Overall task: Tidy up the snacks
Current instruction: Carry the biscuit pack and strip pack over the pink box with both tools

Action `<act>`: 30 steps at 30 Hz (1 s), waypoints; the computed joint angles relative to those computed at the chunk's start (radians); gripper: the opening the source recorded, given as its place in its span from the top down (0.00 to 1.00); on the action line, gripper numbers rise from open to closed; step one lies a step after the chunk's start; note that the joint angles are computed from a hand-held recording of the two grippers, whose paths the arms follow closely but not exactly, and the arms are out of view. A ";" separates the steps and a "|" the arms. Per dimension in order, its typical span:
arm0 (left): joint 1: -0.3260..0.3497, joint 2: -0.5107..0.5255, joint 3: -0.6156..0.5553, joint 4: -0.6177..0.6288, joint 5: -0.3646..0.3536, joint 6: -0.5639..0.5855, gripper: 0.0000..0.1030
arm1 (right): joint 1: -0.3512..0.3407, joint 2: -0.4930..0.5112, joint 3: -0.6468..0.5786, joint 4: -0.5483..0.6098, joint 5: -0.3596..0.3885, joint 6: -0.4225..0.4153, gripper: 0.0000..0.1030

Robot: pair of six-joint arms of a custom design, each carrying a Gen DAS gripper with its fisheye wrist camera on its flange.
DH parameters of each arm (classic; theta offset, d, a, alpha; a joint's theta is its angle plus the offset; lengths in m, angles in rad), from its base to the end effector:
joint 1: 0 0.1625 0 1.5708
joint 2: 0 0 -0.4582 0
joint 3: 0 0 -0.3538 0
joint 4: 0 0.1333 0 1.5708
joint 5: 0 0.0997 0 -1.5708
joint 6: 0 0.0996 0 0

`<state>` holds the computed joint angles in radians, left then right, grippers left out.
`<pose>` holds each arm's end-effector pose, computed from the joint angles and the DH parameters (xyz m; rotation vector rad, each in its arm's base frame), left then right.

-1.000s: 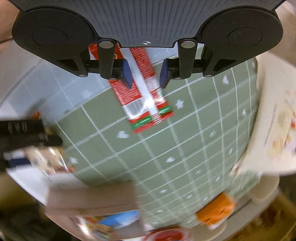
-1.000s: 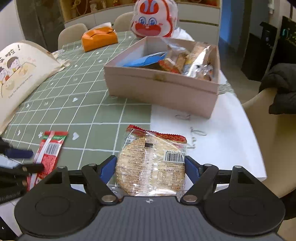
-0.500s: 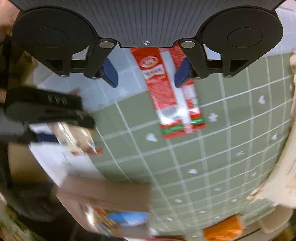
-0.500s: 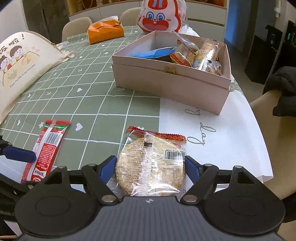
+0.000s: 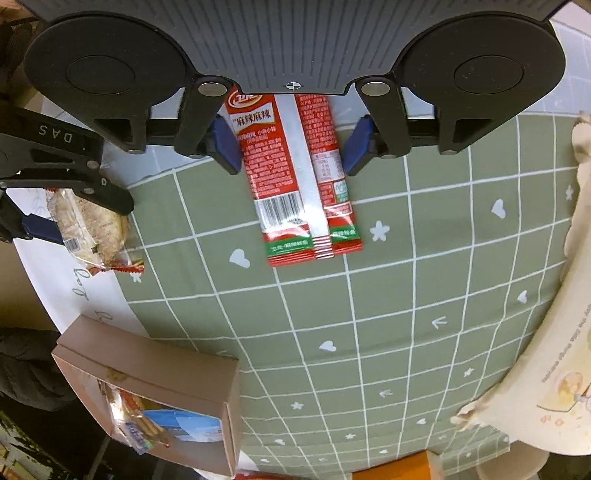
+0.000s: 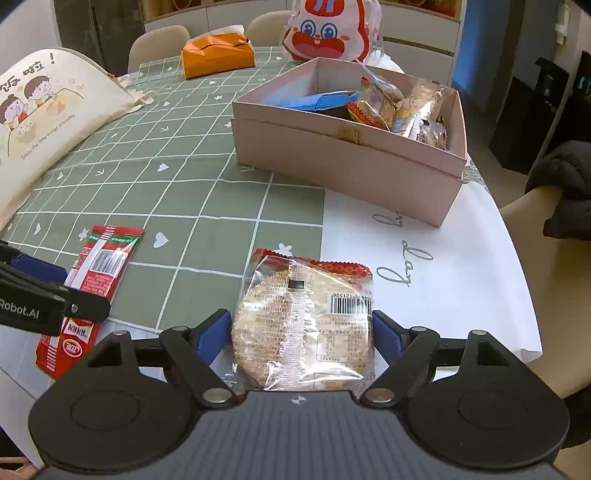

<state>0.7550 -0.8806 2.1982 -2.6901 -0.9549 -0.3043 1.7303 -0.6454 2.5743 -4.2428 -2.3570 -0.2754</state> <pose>-0.2057 -0.4556 0.0740 0.7118 2.4084 -0.2126 0.1197 -0.3485 0.1224 0.1277 -2.2272 0.8038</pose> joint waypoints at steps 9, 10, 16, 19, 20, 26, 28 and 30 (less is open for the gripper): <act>-0.007 -0.046 0.034 -0.084 -0.120 0.081 0.45 | 0.019 -0.065 0.039 0.012 0.056 0.000 0.24; -0.012 -0.051 0.028 -0.092 -0.131 0.091 0.46 | 0.026 -0.083 0.044 0.010 0.062 -0.009 0.24; -0.057 -0.058 -0.104 -0.227 -0.188 0.290 0.46 | 0.126 -0.244 -0.029 -0.022 0.022 -0.179 0.24; -0.057 0.003 -0.220 -0.316 -0.226 0.406 0.45 | 0.177 -0.333 -0.135 -0.030 -0.013 -0.316 0.24; -0.049 0.032 -0.261 -0.340 -0.251 0.436 0.45 | 0.186 -0.367 -0.174 0.011 -0.027 -0.325 0.24; 0.045 0.250 -0.557 -0.210 -0.432 0.448 0.41 | 0.185 -0.478 -0.292 0.210 -0.097 -0.236 0.24; 0.075 0.338 -0.664 -0.071 -0.421 0.465 0.41 | 0.170 -0.487 -0.294 0.234 -0.104 -0.224 0.24; 0.096 0.420 -0.747 0.039 -0.356 0.452 0.49 | 0.146 -0.490 -0.297 0.275 -0.111 -0.194 0.24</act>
